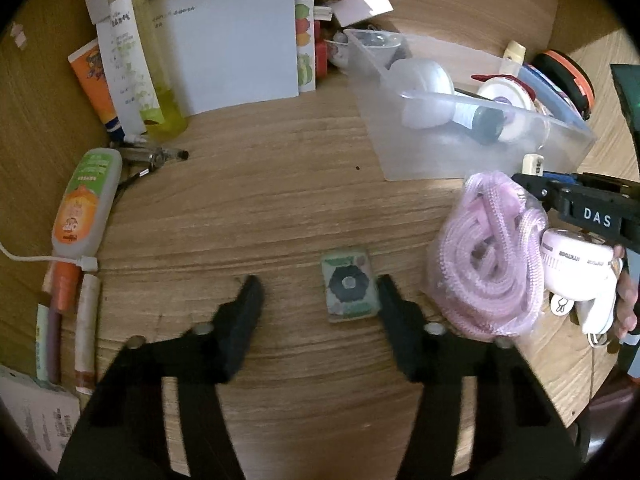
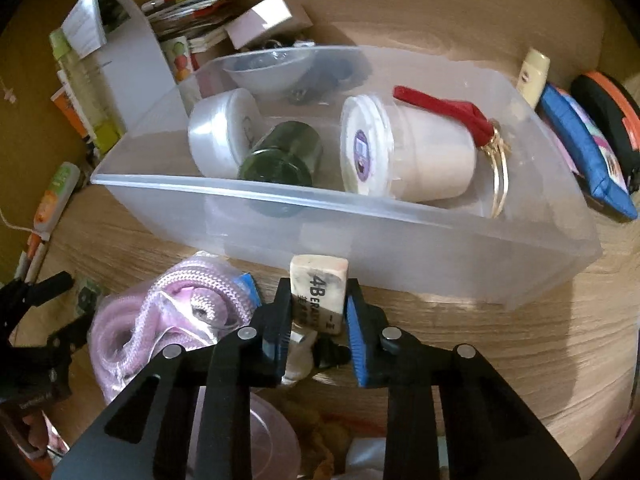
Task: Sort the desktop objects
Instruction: 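Grasp the white eraser with the right tool while the left tool grasps the square badge, then carry eraser and badge over the bin, open the right tool to drop the eraser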
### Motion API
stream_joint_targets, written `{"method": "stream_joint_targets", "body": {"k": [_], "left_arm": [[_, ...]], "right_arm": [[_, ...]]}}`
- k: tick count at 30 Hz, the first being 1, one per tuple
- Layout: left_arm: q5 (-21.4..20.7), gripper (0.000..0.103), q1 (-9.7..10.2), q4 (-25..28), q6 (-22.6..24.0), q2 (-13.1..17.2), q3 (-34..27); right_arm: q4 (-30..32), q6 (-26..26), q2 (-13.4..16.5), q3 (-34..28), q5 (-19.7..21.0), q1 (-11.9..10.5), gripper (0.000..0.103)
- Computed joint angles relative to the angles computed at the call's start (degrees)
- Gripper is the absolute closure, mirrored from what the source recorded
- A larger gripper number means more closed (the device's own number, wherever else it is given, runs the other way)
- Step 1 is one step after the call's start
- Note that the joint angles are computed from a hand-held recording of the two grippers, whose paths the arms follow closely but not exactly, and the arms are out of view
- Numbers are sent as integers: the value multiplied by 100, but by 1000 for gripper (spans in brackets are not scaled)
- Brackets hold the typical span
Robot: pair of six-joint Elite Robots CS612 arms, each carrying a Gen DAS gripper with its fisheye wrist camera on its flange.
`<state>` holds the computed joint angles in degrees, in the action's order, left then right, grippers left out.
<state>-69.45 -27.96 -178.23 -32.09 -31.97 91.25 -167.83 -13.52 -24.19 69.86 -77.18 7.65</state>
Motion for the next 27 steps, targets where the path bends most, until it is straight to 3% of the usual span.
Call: {"method": "stream_joint_targets", "body": {"k": [5, 12, 20, 27], "left_arm": [[43, 79, 19, -3, -128, -24, 26], [39, 79, 29, -223, -421, -63, 167], [560, 79, -136, -457, -597, -207, 330], [721, 79, -213, -569, -581, -266, 329]], "right_arm": [[-157, 47, -76, 130, 244, -60, 81], [-463, 243, -245, 377, 769, -187, 81], [-703, 179, -381, 580, 1115, -296, 81], [-806, 80, -422, 659, 1310, -364, 81]]}}
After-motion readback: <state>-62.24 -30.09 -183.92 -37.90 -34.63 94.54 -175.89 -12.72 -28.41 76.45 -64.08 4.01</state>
